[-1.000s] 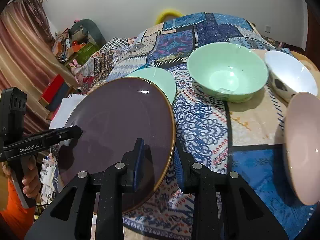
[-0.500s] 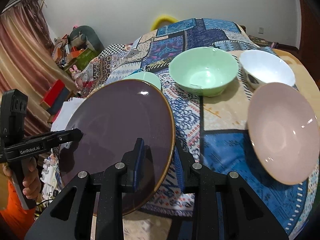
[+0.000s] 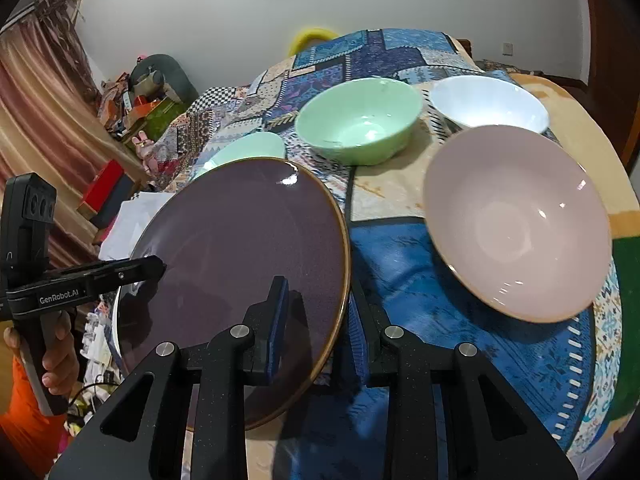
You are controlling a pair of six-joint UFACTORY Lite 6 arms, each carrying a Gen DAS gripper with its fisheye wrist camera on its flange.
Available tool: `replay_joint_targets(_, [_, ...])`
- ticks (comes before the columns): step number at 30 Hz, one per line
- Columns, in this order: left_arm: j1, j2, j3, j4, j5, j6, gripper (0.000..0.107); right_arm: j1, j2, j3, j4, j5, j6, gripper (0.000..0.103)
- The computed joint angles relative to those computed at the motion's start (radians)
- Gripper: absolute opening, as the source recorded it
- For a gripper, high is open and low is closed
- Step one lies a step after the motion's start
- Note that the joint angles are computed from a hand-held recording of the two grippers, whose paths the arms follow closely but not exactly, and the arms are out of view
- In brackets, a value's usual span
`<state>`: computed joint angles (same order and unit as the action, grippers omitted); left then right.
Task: Organize plates and bowls
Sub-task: 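Lift the dark purple plate off the white plate with the left gripper, then lower the dark purple plate onto the bed and open the left gripper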
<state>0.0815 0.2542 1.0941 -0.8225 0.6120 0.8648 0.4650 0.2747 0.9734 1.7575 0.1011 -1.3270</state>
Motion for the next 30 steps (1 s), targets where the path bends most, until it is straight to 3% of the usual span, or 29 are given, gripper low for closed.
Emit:
replay_joint_targets(15, [-0.145, 0.069, -0.005, 0.019, -0.082, -0.091, 0.027, -0.092, -0.004, -0.090, 0.089, 0.067, -0.122, 0.026])
replay_joint_targets(30, [-0.191, 0.150, 0.027, 0.056, -0.116, -0.163, 0.028, -0.133, 0.061, -0.057, -0.010, 0.104, -0.048, 0.026])
